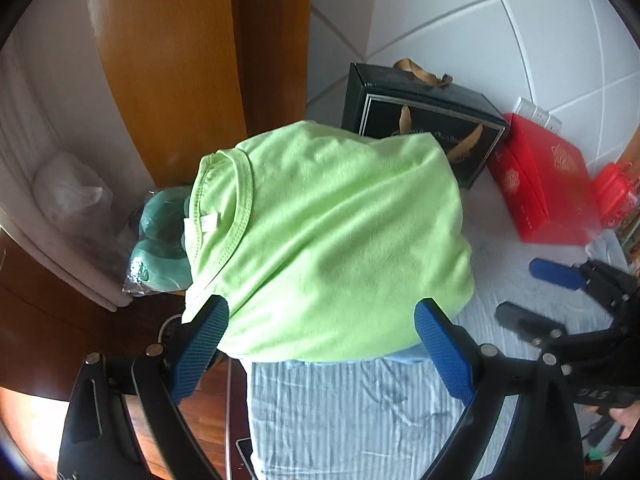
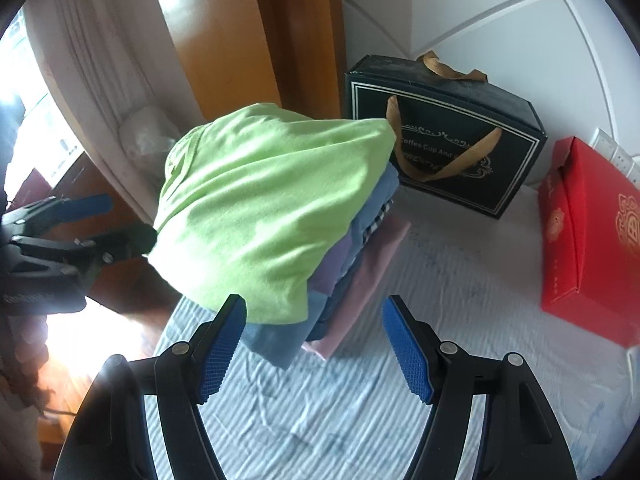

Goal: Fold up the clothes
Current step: 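Open both grippers to release the shirt on the stack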

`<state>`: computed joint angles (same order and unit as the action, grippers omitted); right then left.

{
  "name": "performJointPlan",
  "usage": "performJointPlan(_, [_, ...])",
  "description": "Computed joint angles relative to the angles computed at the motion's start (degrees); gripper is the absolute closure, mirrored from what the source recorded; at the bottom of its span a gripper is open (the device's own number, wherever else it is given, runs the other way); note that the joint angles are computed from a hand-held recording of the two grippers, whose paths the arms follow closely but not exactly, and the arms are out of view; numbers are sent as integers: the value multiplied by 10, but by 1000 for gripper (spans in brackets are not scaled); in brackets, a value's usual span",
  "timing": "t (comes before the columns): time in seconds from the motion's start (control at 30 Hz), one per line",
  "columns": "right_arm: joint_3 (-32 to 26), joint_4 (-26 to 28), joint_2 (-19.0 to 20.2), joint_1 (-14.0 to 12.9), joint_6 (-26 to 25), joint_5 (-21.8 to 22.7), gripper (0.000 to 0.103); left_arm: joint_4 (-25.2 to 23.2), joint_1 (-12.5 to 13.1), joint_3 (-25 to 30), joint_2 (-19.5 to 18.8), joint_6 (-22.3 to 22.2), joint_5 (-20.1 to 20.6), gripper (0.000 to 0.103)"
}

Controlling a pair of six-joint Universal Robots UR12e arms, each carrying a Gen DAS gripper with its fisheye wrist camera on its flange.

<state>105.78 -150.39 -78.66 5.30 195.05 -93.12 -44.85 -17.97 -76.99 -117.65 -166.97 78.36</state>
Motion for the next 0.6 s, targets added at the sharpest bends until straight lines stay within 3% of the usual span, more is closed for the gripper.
performJointPlan(0.13, [-2,1,-1,3,0,-9,32,5,-3,-2,1,9,23,8])
performJointPlan(0.6, [-6,-3,2,3,13,-10,32,8,-3,-2,1,12,38,8])
